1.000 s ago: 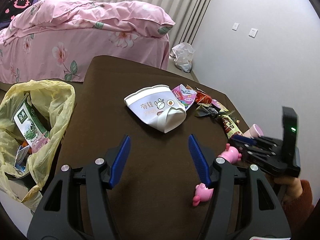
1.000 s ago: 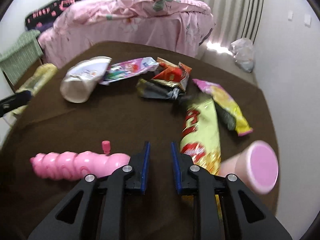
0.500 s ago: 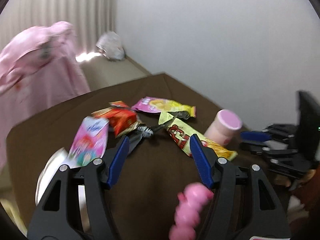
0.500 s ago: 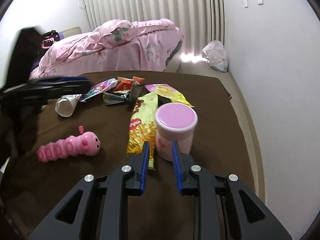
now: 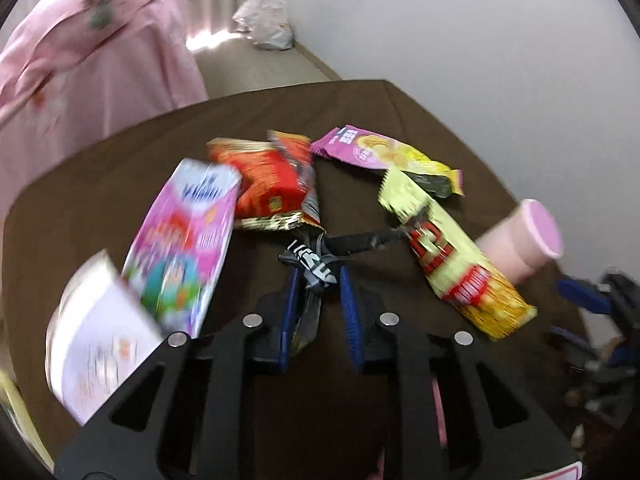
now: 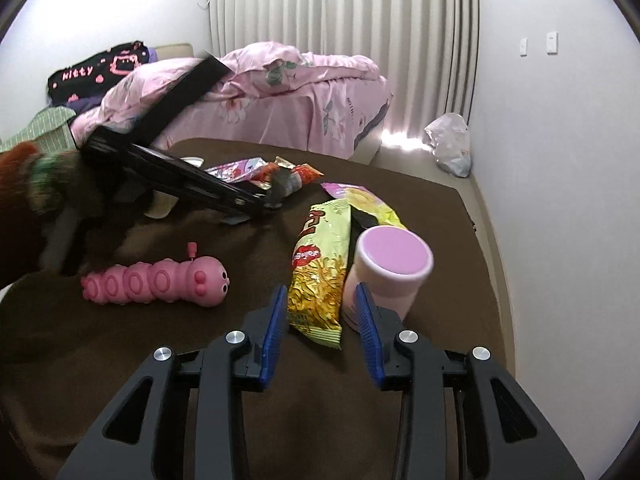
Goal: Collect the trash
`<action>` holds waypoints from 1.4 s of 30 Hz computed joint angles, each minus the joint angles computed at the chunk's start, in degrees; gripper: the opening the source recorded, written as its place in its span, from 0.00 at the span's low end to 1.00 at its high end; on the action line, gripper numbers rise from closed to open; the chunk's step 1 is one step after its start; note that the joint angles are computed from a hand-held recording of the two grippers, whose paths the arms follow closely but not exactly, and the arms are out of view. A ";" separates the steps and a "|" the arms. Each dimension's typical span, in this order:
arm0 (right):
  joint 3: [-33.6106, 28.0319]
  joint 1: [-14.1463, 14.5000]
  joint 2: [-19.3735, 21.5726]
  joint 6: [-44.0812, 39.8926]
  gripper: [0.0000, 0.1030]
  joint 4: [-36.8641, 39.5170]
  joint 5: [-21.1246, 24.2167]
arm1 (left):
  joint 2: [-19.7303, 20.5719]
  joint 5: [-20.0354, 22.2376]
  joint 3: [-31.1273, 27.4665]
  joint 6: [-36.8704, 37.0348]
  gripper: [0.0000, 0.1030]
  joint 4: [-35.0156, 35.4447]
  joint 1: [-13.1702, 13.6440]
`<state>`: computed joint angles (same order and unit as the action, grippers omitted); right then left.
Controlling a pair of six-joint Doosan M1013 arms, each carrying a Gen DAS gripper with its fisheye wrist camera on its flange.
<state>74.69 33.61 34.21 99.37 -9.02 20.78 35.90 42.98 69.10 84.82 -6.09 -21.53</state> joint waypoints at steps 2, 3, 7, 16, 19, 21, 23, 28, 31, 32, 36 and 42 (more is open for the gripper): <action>-0.82 0.36 0.60 0.87 0.32 -1.63 0.84 | -2.75 -3.41 3.95 -0.59 0.18 -0.74 -0.15; -1.57 0.59 1.05 2.09 0.33 -3.39 1.74 | -4.15 -5.47 5.89 -0.93 0.18 -0.35 -0.38; -5.33 1.46 3.20 6.57 0.33 -10.05 6.89 | -8.93 -11.97 12.36 -5.60 0.18 1.91 -0.79; -5.12 0.47 2.51 -9.82 0.24 11.78 10.83 | -14.71 -12.26 21.18 -30.22 0.18 21.49 -1.05; -2.90 0.42 0.87 -14.82 0.24 17.98 12.17 | -15.29 -11.60 23.09 -35.91 0.18 24.64 -0.76; -1.83 0.73 -0.05 -14.74 0.24 17.61 12.84 | -15.57 -12.00 24.02 -39.04 0.18 25.79 -0.64; -0.63 0.77 -1.05 -16.27 0.23 18.94 13.05 | -15.90 -12.86 24.77 -40.10 0.18 25.93 -0.54; 2.10 1.05 -3.27 -13.07 0.24 17.01 8.89 | -17.66 -16.42 26.88 -33.56 0.41 19.46 -0.18; 2.87 0.57 -3.67 -10.22 0.44 17.55 5.86 | -18.78 -18.23 28.27 -24.01 0.47 11.15 0.10; 3.39 0.19 -3.79 -11.06 0.53 20.51 4.37 | -19.22 -18.67 28.78 -20.82 0.47 8.35 0.22; 2.42 -0.64 -2.85 -16.99 0.59 29.26 6.84 | -19.97 -19.07 29.52 -24.70 0.49 12.63 -0.27; 1.71 1.30 -2.47 -0.14 0.59 9.36 7.39 | -18.33 -15.57 27.15 -36.49 0.49 24.08 -0.49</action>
<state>76.39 34.91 31.73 99.23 0.34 28.17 17.57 27.41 96.26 48.33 17.99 -22.01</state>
